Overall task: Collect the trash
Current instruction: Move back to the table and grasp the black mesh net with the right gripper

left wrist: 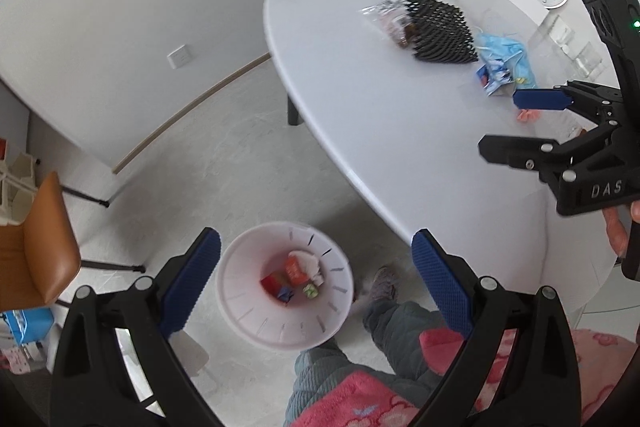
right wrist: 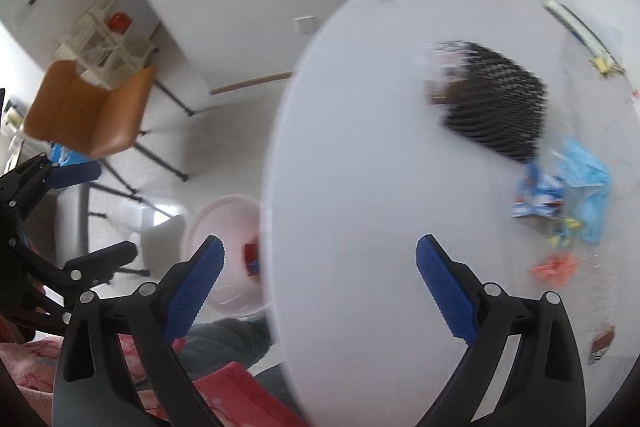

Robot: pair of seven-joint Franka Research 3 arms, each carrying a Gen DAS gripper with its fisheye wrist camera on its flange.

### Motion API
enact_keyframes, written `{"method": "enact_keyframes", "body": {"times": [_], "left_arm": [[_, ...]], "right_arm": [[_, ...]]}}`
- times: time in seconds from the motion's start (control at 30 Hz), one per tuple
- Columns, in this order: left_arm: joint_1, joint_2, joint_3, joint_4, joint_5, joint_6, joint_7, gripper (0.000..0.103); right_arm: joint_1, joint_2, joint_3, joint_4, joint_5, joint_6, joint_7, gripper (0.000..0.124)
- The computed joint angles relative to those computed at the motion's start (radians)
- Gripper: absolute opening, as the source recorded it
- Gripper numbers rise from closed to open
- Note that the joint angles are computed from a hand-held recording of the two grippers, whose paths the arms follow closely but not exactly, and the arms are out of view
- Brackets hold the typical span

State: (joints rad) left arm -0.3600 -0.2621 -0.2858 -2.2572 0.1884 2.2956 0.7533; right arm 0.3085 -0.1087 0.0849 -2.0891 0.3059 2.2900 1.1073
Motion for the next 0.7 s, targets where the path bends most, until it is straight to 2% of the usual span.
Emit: {"method": "enact_keyframes", "body": {"times": [0.2,0.43,0.57,0.7], "left_arm": [[0.007,0.184,-0.007,0.188,0.041,0.000,0.019,0.092],[-0.003,0.403,0.004,0.440,0.100,-0.052,0.021,0.092],[-0.011,0.491,0.017,0.545,0.101,-0.077,0.022,0.092],[-0.028,0.574,0.032,0.650,0.124,-0.120,0.021,0.092]], "right_arm": [[-0.054,0.095,-0.042,0.097,-0.004,-0.009,-0.052,0.096],[-0.107,0.275,-0.059,0.312,0.004,-0.049,-0.092,0.096],[-0.137,0.421,-0.058,0.496,0.031,-0.109,-0.086,0.096],[-0.160,0.596,-0.049,0.728,0.034,-0.203,-0.087,0.096]]}}
